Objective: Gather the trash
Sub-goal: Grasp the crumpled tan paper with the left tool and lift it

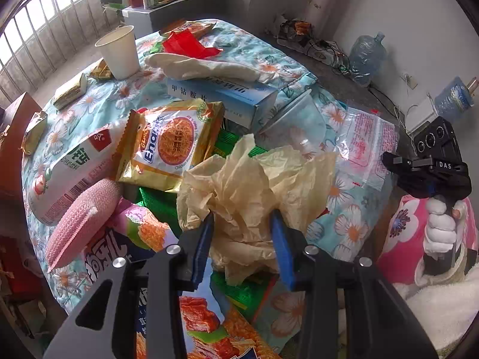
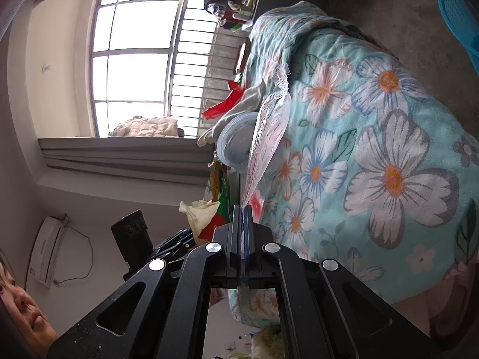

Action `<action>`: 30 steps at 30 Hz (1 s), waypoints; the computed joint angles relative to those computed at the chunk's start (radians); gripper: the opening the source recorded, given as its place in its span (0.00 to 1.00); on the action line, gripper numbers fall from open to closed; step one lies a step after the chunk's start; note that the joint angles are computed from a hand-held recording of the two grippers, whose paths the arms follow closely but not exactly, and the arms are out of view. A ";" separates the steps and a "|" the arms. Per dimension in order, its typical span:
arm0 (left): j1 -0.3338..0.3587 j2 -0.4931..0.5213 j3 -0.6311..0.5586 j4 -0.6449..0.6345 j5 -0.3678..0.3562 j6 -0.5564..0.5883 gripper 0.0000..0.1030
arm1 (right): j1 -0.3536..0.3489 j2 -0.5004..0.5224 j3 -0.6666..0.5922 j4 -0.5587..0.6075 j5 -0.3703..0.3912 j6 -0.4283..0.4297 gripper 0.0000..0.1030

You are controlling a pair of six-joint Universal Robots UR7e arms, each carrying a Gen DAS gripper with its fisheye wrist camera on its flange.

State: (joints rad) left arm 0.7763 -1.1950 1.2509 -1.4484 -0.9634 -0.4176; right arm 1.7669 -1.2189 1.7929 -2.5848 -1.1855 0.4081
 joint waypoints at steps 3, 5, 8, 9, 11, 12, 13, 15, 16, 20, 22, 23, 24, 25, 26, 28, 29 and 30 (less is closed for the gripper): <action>0.002 0.000 -0.014 0.000 -0.053 0.029 0.47 | -0.004 0.012 -0.006 0.003 0.001 -0.003 0.01; 0.004 -0.001 -0.025 -0.001 -0.086 0.045 0.54 | -0.006 0.019 -0.007 0.002 0.000 -0.002 0.01; -0.002 -0.011 -0.029 -0.012 -0.102 0.060 0.58 | -0.006 0.033 -0.019 0.004 0.000 0.000 0.01; -0.004 -0.016 -0.026 -0.020 -0.105 0.072 0.59 | -0.006 0.039 -0.023 0.003 0.000 0.000 0.01; -0.010 -0.024 -0.018 -0.028 -0.098 0.099 0.63 | -0.008 0.045 -0.030 0.007 0.000 -0.002 0.01; -0.014 -0.026 -0.013 -0.021 -0.080 0.106 0.64 | -0.007 0.049 -0.033 0.007 -0.001 0.000 0.01; -0.018 -0.024 -0.009 -0.004 -0.059 0.107 0.64 | -0.006 0.054 -0.037 0.007 -0.002 0.002 0.01; -0.013 -0.011 -0.014 0.049 -0.032 0.087 0.64 | -0.005 0.062 -0.045 0.009 -0.004 0.002 0.01; -0.006 -0.004 -0.018 0.075 -0.029 0.065 0.64 | -0.005 0.063 -0.046 0.010 -0.003 0.001 0.01; 0.024 0.014 -0.036 0.112 -0.055 0.024 0.63 | 0.000 0.075 -0.054 0.007 -0.004 0.003 0.01; 0.031 0.016 -0.039 0.100 -0.068 0.028 0.57 | 0.001 0.076 -0.051 0.003 -0.006 0.004 0.01; 0.035 0.017 -0.042 0.094 -0.080 0.032 0.51 | 0.002 0.078 -0.053 0.002 -0.007 0.005 0.01; 0.038 0.017 -0.044 0.088 -0.092 0.033 0.48 | 0.003 0.080 -0.054 0.001 -0.009 0.006 0.01; 0.042 0.018 -0.045 0.083 -0.105 0.033 0.42 | 0.003 0.079 -0.054 -0.001 -0.010 0.006 0.01; 0.047 0.018 -0.047 0.081 -0.119 0.032 0.35 | 0.003 0.080 -0.053 -0.003 -0.010 0.005 0.01; 0.052 0.019 -0.047 0.076 -0.132 0.028 0.25 | 0.003 0.081 -0.053 -0.007 -0.012 0.006 0.01; 0.052 0.017 -0.045 0.070 -0.134 0.029 0.19 | 0.003 0.079 -0.051 -0.008 -0.013 0.006 0.01; 0.051 0.012 -0.040 0.058 -0.136 0.030 0.17 | 0.003 0.079 -0.051 -0.010 -0.014 0.008 0.01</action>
State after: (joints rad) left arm 0.8275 -1.1827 1.2113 -1.3901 -1.0990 -0.3877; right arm 1.7701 -1.1394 1.7420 -2.5948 -1.1992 0.4162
